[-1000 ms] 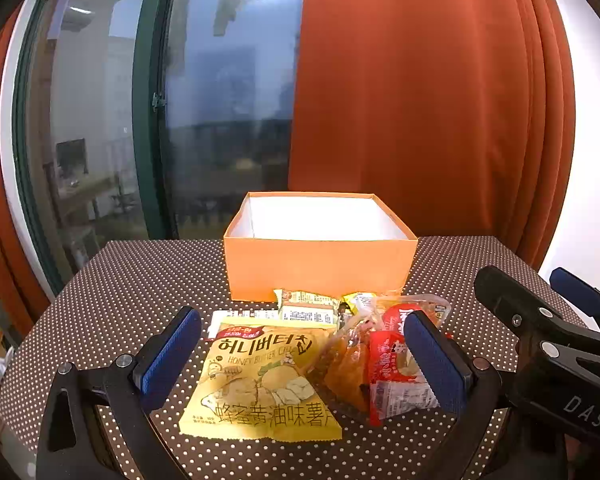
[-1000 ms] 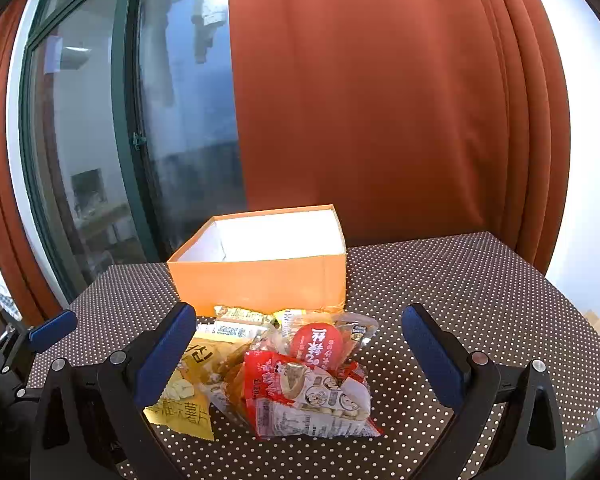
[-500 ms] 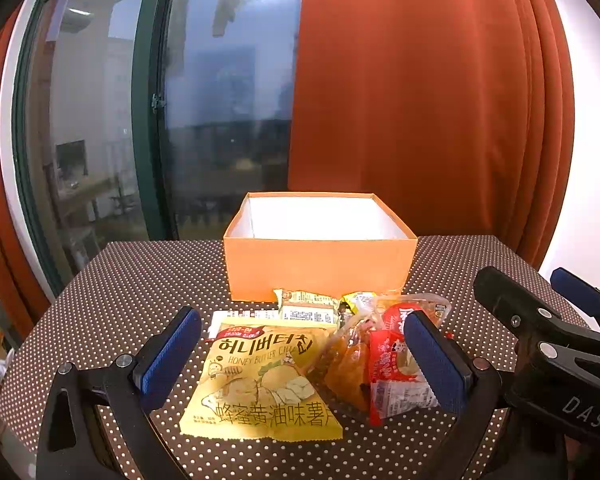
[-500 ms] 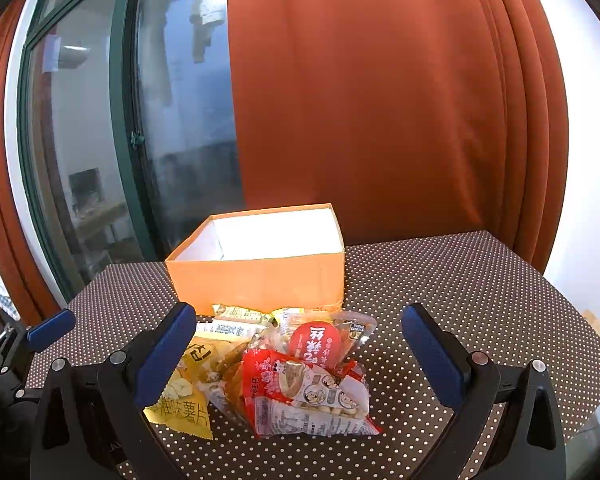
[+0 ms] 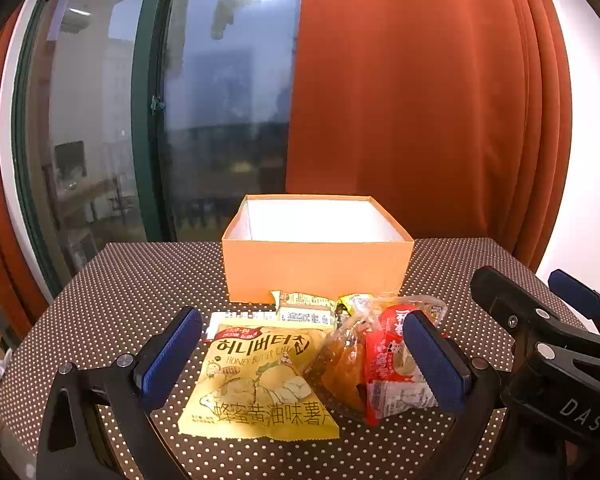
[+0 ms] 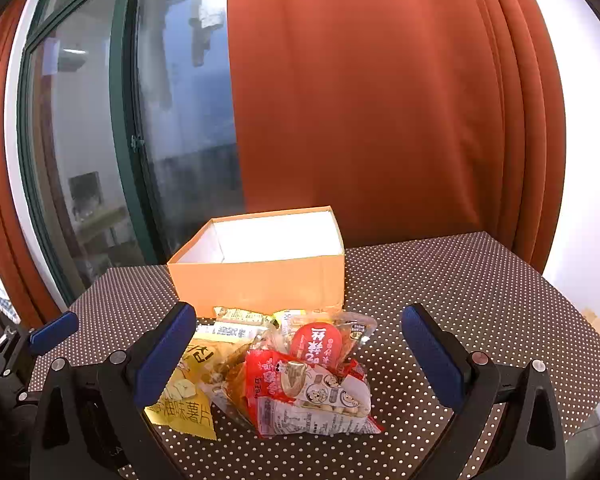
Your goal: Organize snacks
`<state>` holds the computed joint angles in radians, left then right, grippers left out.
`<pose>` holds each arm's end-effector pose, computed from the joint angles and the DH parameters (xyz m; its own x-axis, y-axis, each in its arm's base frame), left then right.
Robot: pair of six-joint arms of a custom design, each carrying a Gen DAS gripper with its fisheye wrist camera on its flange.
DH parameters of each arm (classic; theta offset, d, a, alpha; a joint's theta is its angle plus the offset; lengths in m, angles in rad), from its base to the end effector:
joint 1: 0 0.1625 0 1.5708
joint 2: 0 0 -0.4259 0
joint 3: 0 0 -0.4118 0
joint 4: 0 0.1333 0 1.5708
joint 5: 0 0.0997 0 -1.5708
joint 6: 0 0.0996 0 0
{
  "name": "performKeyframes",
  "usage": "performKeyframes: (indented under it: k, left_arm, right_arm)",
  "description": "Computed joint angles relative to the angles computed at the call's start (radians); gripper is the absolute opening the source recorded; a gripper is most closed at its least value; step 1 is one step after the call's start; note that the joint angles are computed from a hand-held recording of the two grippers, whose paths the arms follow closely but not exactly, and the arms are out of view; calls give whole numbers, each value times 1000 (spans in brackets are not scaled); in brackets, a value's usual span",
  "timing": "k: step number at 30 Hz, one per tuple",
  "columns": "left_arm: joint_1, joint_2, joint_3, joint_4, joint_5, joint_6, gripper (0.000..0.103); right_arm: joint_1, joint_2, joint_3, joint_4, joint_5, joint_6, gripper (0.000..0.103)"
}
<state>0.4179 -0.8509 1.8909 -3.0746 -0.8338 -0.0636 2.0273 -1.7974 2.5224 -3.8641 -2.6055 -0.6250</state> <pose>-0.4775 -0.4311 0.1062 -0.6261 0.5306 -0.5714 0.7792 0.3975 -0.4846 0.1590 -0.2157 0.4040 -0.6785 0.4419 0.5868 -0.4909 0.3216 -0.8097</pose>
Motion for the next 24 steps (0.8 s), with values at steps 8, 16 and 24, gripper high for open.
performKeyframes:
  k: [8, 16, 24]
  left_arm:
    - [-4, -5, 9, -5, -10, 4, 97]
    - [-4, -8, 11, -13, -12, 9, 97]
    - [-10, -13, 22, -28, -4, 17, 95]
  right_arm:
    - [5, 5, -2, -5, -11, 2, 103]
    - [24, 22, -9, -23, -34, -13, 103]
    - [37, 49, -13, -64, -51, -23, 103]
